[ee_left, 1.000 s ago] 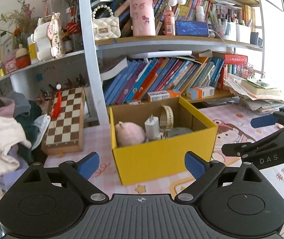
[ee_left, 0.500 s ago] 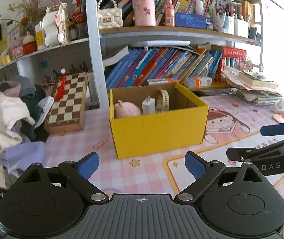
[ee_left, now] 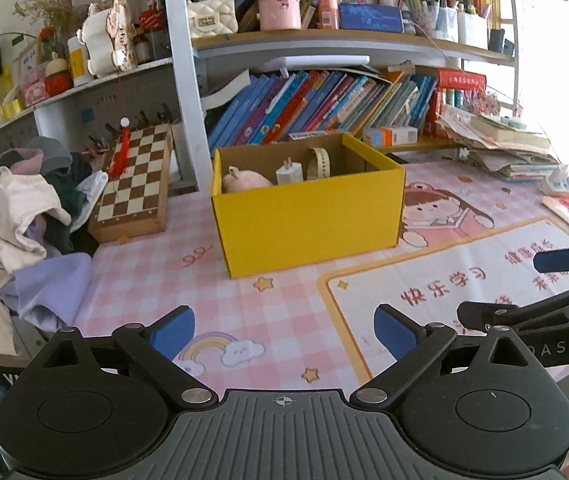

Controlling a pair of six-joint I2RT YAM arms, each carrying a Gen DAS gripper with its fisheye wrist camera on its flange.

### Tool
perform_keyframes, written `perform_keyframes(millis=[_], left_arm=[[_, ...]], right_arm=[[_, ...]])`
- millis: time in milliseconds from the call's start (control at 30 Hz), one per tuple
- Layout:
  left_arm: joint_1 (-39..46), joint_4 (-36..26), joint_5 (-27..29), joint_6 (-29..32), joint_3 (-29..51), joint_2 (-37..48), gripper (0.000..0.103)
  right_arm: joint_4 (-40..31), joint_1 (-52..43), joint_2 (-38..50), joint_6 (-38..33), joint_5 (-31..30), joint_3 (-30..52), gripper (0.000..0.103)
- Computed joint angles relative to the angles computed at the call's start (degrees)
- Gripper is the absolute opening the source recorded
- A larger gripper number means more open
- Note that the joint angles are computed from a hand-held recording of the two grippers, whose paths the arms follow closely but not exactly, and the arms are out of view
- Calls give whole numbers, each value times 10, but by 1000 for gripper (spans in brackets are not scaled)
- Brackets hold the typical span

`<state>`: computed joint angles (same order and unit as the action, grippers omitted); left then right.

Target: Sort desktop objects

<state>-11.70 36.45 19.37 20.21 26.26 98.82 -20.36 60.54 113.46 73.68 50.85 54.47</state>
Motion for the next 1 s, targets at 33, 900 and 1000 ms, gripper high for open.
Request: perform_keyframes(millis=[33, 900, 1000], left_arm=[[0, 1, 0, 2, -2, 1, 98], [-12, 6, -26, 3, -50, -4, 99], [-11, -2, -25, 3, -48, -4, 100]], right_arm=[[-7, 3, 3, 8, 1, 3, 101], [-49, 39, 42, 43, -15, 34, 103], [-52, 40, 43, 47, -17, 36, 103]])
